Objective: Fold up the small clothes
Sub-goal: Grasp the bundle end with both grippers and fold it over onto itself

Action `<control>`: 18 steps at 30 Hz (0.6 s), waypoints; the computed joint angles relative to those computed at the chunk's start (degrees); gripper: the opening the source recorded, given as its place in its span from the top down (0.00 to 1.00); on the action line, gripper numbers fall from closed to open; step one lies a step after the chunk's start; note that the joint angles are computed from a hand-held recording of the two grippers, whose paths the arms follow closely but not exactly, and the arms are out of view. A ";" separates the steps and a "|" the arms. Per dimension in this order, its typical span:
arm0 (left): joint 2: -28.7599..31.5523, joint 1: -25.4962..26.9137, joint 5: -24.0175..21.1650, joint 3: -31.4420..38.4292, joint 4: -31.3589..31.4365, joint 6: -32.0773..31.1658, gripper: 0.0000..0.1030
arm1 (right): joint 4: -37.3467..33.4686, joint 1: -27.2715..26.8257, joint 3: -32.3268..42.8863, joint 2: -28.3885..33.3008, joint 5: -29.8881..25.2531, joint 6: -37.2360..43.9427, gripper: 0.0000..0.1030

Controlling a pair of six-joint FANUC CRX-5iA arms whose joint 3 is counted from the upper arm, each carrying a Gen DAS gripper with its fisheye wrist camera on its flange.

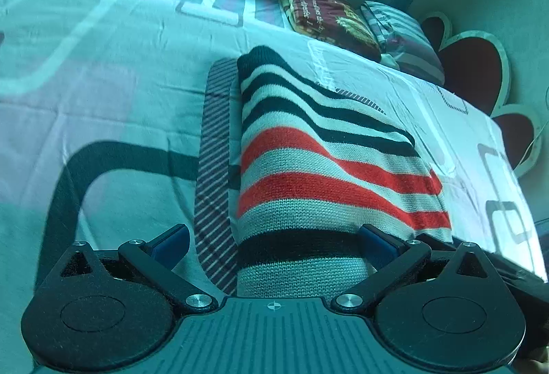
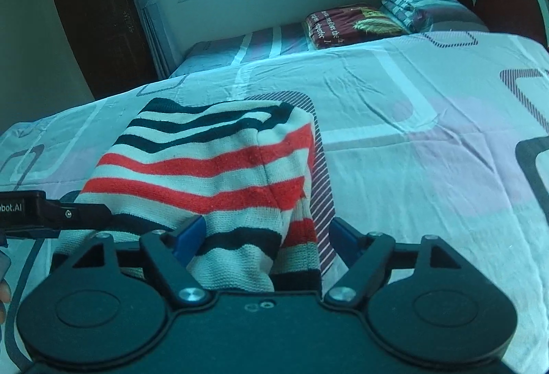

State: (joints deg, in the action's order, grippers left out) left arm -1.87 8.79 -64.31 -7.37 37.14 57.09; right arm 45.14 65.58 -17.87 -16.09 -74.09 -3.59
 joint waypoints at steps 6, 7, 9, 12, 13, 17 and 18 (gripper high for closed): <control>1.95 0.17 -2.25 0.06 2.48 1.14 0.00 | -3.86 -3.35 -2.75 -3.42 7.49 -4.84 0.18; 2.10 0.02 -2.35 -0.03 2.86 0.96 0.00 | -4.09 -3.48 -2.90 -3.62 8.52 -4.68 0.24; 2.56 -0.37 -3.09 -0.02 3.65 0.40 0.00 | -5.61 -4.41 -3.15 -4.48 11.88 -4.83 0.33; 3.07 -1.26 -4.41 -0.08 4.77 -1.60 0.04 | -7.93 -5.66 -3.44 -5.59 14.61 -2.73 0.32; 2.96 -1.66 -4.28 -0.26 4.93 -2.17 0.04 | -8.30 -5.96 -3.84 -6.11 15.36 -2.34 0.33; 2.48 -2.51 -2.11 -1.25 5.23 -2.13 0.04 | -7.60 -7.21 -5.07 -6.16 18.00 -2.30 0.33; 2.21 -2.74 -1.56 -1.31 4.77 -1.66 0.04 | -6.99 -7.34 -4.86 -5.54 17.94 -2.73 0.33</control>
State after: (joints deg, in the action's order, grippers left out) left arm 0.33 6.04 -65.87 -8.67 41.91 55.43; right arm 38.14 58.24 -22.74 -21.63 -56.15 -6.32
